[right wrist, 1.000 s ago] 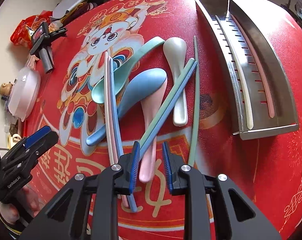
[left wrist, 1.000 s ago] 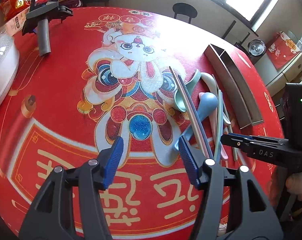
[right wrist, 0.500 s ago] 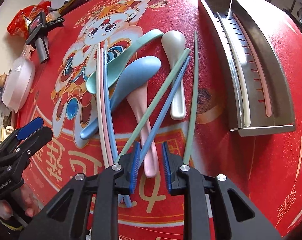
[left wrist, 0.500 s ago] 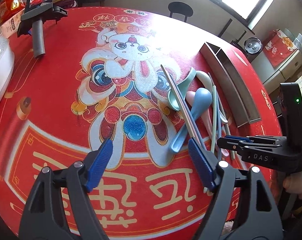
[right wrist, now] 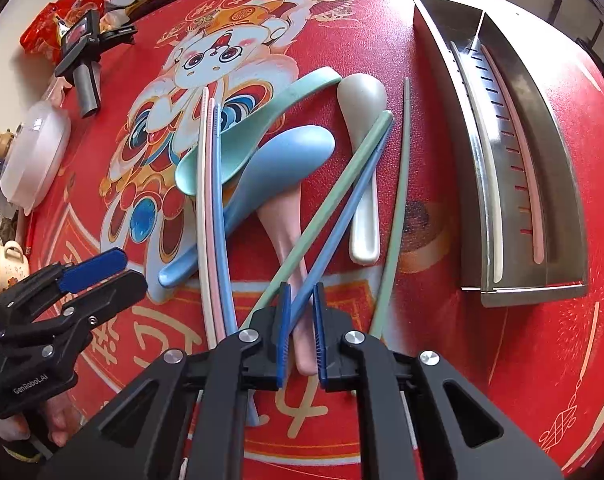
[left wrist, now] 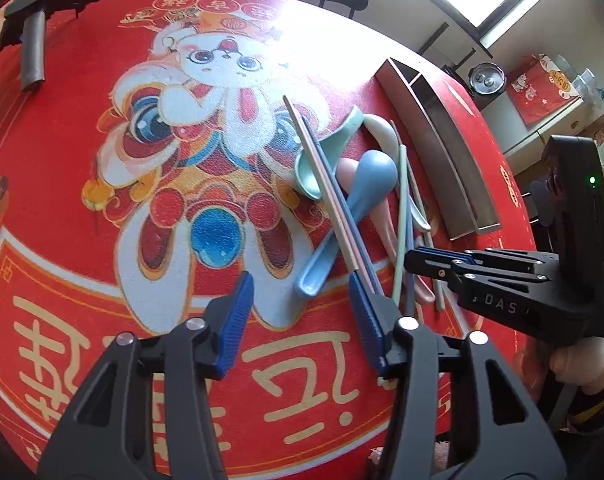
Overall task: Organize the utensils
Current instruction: 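Move both open tools back over the utensil pile, then grasp a beige chopstick with the left tool while the right tool grasps a blue chopstick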
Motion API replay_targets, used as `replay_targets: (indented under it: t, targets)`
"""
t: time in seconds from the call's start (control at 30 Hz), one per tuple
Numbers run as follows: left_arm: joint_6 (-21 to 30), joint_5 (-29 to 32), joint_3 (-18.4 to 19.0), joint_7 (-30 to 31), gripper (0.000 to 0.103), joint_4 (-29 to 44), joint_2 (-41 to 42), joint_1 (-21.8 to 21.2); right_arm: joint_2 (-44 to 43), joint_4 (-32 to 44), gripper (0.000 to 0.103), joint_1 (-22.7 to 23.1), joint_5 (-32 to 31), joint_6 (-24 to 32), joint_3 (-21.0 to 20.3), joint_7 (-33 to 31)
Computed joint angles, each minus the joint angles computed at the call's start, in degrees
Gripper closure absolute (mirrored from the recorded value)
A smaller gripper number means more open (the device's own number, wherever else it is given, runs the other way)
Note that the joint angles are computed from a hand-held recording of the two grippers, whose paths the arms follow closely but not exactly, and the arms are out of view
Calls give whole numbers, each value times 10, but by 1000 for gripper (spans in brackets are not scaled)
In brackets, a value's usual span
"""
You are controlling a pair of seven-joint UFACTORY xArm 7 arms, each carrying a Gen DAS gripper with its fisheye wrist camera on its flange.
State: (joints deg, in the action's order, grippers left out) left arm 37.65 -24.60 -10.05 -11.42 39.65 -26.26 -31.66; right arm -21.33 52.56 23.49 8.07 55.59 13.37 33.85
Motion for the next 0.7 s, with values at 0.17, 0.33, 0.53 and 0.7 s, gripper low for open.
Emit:
replay_targets:
  t: [0.17, 0.33, 0.53, 0.7]
  targets:
    - [0, -37, 2, 40, 61, 28, 42, -24, -3, 3, 93, 2, -4, 17, -1, -14]
    - [14, -57, -6, 36, 82, 60, 89, -19, -14, -5, 94, 3, -2, 18, -2, -24]
    - [3, -45, -24, 9, 80, 71, 109, -7, -15, -5, 94, 3, -5, 17, 0, -37]
    - [11, 0, -34, -28, 81, 78, 108, 0, -17, -6, 95, 2, -3, 18, -1, -39]
